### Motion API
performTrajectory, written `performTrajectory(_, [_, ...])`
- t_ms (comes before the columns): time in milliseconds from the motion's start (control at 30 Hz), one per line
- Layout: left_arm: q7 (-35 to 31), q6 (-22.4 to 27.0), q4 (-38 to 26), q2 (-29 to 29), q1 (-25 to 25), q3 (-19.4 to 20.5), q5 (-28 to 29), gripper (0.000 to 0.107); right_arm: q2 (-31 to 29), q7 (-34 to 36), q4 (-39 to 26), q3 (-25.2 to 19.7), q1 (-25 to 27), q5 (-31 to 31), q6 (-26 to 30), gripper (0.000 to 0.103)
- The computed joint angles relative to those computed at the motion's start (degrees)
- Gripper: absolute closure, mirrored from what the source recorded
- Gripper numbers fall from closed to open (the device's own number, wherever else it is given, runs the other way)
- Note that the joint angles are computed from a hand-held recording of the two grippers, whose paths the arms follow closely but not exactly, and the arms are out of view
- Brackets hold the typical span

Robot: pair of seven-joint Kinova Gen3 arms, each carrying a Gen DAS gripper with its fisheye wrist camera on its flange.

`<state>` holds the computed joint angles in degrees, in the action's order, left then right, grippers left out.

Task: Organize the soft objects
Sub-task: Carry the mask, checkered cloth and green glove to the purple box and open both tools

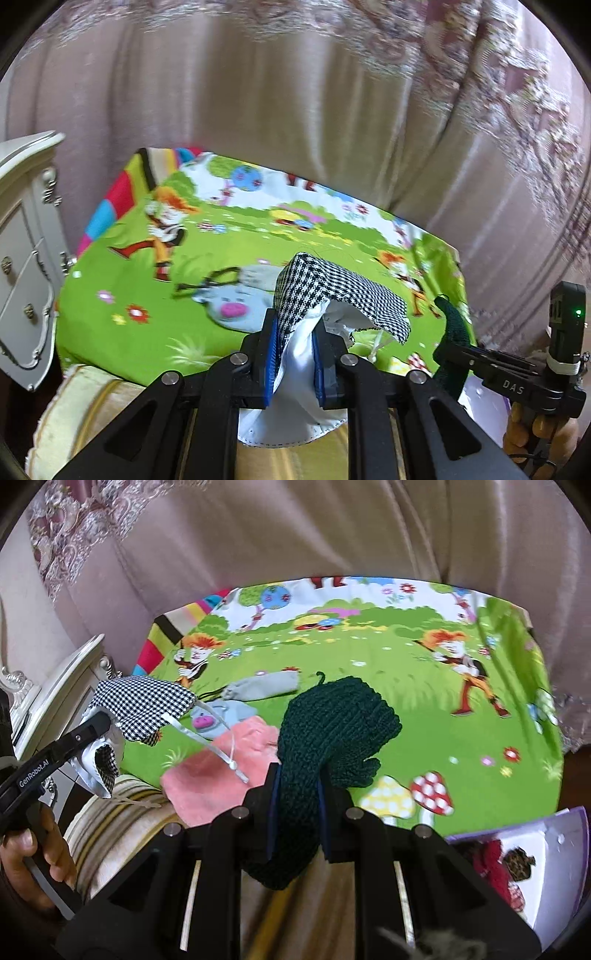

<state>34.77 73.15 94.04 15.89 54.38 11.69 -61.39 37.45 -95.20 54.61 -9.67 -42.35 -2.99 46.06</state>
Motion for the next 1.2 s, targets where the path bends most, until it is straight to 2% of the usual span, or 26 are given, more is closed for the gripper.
performTrajectory(267, [-8.1,-4.8,-7.3,4.0,1.1,-1.1,0.1,0.091,-6.6,-2.4,11.5,1.5,2.7,1.9,-6.0,0.081])
performTrajectory(567, [-19.0,-11.2,-16.1,8.9,2.5,-4.4,4.1,0.091,-12.2,-5.8,21.3,2.7,7.1,4.1,-9.9,0.081])
performTrajectory(867, [-32.0,-17.6,-25.6,14.7,2.3,-6.2,11.3,0.091,-16.7,-8.4,28.1,3.2,11.8,5.0,-12.3,0.08])
performTrajectory(1200, [-50.9,-19.2,-40.3,23.2,1.2,-5.0,22.2,0.09,-20.1,-14.5,33.6,5.8,14.1,9.3,-14.3,0.08])
